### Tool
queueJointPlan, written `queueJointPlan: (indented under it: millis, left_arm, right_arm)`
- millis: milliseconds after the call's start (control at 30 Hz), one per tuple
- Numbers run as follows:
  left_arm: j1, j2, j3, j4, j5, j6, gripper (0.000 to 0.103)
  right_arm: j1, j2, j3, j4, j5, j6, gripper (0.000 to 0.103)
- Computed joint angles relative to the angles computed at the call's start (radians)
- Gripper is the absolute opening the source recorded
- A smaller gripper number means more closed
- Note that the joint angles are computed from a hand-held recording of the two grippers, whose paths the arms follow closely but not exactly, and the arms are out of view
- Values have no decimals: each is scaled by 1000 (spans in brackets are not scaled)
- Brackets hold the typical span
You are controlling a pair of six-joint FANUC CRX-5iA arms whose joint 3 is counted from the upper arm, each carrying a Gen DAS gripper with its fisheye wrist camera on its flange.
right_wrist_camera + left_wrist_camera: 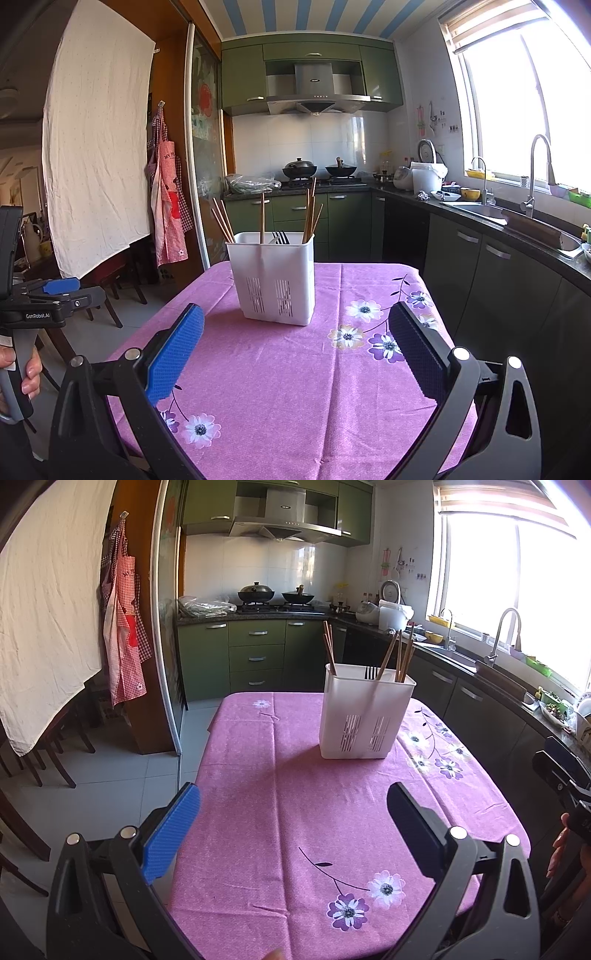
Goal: Organize utensils
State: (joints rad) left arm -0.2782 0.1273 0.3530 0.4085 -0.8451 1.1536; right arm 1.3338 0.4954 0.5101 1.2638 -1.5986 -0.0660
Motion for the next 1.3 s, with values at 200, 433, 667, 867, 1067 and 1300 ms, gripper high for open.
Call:
queueJointPlan:
  millis: [200,433,667,867,1067,1300]
  left_arm:
    - [-1,1,1,-4,-1,-1,96]
    - [3,1,0,1,-6,-6,96]
    - [0,5,10,-13,-15,-2,96]
    - [-5,11,24,-25,-30,1,96]
    - [-9,7,28,-48,-28,15,96]
    - [-11,12,35,-48,-36,16,96]
  right_arm:
    - [0,1,1,-1,2,0,99]
    - [-1,-1,0,-4,4,1,99]
    - [-1,-1,0,-5,6,2,99]
    - [-2,0,0,-6,7,3,99]
    - [-4,3,5,-8,9,4,99]
    - [-7,3,4,-15,18,7,99]
